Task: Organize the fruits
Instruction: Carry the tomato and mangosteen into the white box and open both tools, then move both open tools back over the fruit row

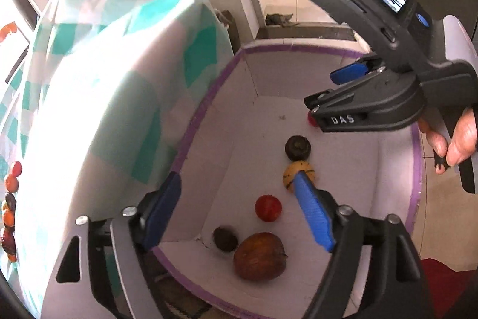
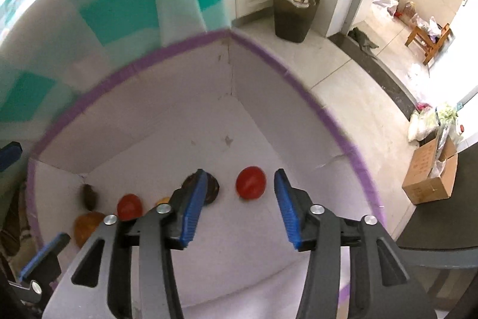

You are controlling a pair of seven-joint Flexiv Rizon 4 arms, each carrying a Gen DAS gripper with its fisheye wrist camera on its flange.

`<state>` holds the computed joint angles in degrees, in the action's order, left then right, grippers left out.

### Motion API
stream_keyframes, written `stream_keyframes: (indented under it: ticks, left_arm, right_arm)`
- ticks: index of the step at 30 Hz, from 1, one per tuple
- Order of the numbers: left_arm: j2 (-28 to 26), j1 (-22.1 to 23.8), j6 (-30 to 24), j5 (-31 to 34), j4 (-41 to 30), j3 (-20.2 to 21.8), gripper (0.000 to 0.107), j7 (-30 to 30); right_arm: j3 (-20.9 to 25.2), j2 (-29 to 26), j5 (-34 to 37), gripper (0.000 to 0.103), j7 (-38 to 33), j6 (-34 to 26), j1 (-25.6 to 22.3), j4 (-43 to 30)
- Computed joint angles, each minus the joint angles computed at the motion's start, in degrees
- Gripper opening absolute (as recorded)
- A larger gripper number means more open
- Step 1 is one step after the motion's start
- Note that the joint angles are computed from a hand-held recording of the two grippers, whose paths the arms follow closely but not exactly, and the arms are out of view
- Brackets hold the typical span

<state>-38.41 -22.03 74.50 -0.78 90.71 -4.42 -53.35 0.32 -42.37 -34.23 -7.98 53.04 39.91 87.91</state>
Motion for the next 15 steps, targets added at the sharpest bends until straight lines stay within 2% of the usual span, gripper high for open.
stream_keyframes:
  ticks: [3,5,8,9,11,15]
  left_arm:
    - [2.1,3.2,4.3,-2.0,2.9,-3.6,0.079,2.1]
    - [3.5,6.8,10.4,-4.4,5.4,-7.2,0.084,3.6]
    - [5.0,12.2,16.6,-8.4,7.5,-12.1,0.092,3.8]
    - [5.3,13.0,17.6,-9.3,7.4,-12.1,0.093,3.1]
    - [5.7,13.6,18.9,-10.7,6.7,-10.5,0.094,1.0]
    - [5.3,13.2,18.3,-13.4,4.2,-4.5,0.095,-5.0]
  right_arm:
    - [-3.5,3.1,-4.4,0.056,6.5,3.8,1.9,4.1]
    - [-6.1,5.1,-9.3,0.056,11.8,6.7,3.2,6.5]
    - [-9.0,6.7,-17.5,0.073,18.7,8.9,4.5,7.2]
    - [-9.3,6.9,-19.6,0.076,20.0,9.2,4.6,6.8]
    - [-8.9,6.1,-23.0,0.076,20.4,10.3,4.2,4.3]
    - [-8.3,2.8,-27.4,0.083,20.1,15.9,3.6,-2.2]
